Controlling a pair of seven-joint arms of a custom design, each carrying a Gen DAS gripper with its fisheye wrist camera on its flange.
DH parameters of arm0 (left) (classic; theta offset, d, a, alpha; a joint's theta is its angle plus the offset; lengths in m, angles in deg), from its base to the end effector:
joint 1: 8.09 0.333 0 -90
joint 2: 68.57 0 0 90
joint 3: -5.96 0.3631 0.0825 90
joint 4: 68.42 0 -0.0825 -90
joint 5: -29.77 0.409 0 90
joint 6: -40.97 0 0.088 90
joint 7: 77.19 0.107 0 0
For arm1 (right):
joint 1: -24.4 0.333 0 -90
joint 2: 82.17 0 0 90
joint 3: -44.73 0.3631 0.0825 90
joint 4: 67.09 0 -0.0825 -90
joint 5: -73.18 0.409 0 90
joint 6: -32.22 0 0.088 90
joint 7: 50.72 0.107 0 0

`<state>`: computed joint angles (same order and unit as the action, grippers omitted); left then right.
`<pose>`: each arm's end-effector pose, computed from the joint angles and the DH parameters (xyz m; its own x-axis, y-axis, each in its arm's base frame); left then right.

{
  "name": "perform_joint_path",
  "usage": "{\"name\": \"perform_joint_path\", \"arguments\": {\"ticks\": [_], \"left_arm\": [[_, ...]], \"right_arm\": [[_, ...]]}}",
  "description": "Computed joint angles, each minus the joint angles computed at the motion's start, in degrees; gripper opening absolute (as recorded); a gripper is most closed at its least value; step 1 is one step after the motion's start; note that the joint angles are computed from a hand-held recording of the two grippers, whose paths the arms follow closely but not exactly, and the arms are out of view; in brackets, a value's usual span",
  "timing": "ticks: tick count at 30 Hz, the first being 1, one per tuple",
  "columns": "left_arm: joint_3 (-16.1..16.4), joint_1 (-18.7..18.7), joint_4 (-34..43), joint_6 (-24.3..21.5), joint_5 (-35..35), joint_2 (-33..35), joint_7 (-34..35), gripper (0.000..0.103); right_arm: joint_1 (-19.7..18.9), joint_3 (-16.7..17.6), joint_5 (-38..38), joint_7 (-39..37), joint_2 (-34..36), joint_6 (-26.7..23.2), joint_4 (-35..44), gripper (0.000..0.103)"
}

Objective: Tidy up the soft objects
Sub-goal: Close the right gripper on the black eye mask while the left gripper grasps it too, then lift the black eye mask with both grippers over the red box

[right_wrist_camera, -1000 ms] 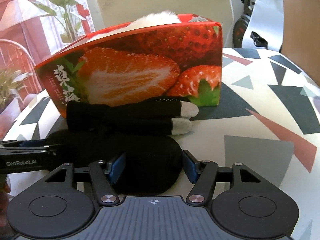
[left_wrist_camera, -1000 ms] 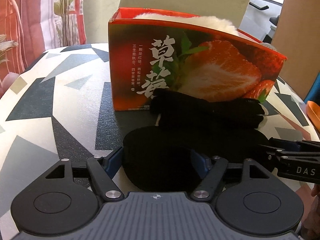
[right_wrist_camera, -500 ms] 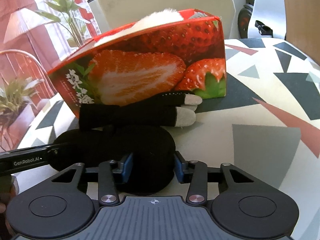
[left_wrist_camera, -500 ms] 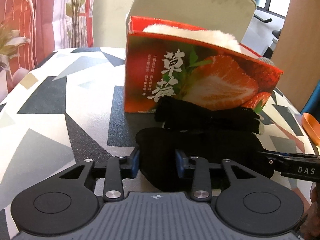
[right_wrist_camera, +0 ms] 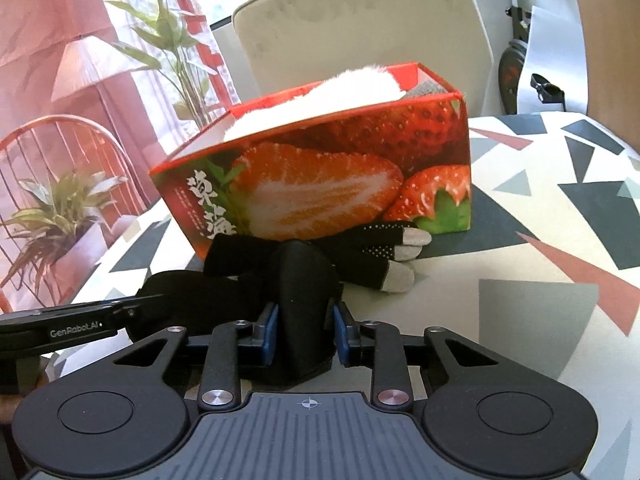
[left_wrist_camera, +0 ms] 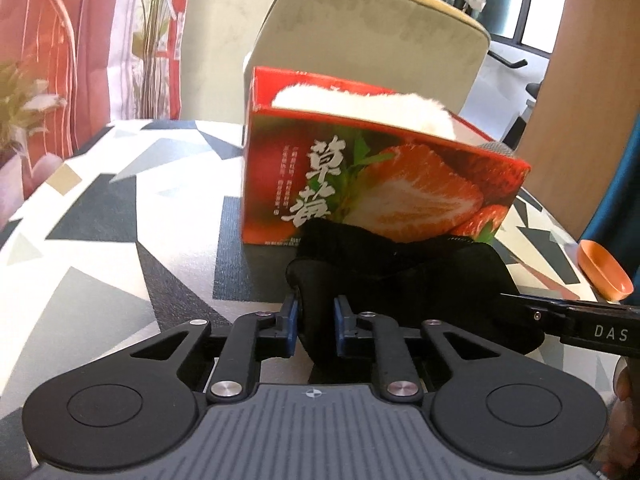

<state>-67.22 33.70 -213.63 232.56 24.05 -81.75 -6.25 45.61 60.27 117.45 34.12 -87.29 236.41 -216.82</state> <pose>0.4366 -0.2749 0.4319 -0.2498 -0.9628 0.1032 -0.6238 0.0785 -0.7776 0.4212 0.2083 0.4182 0.0310 -0.9475 -0.3183 -0.6084 0.2348 -0.7581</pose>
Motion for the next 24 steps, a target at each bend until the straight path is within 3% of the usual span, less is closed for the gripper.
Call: {"name": "perform_joint_path", "arguments": {"ticks": [9, 17, 24], "left_arm": [[6.3, -8.2, -2.0, 2.2, -3.4, -2.9, 2.4, 0.019], [7.1, -10.5, -2.8, 4.8, -8.3, -4.9, 5.8, 0.019], [9.8, -13.2, -1.3, 7.9, -11.6, -4.1, 10.9, 0.019]], "right_arm": [[0.3, 2.0, 2.5, -0.4, -2.8, 3.4, -2.2, 0.026], [-0.1, 3.3, 1.6, 1.5, -5.0, 5.9, -4.1, 0.026], [-0.7, 3.1, -1.4, 0.9, -5.9, 8.4, -3.8, 0.026]]}}
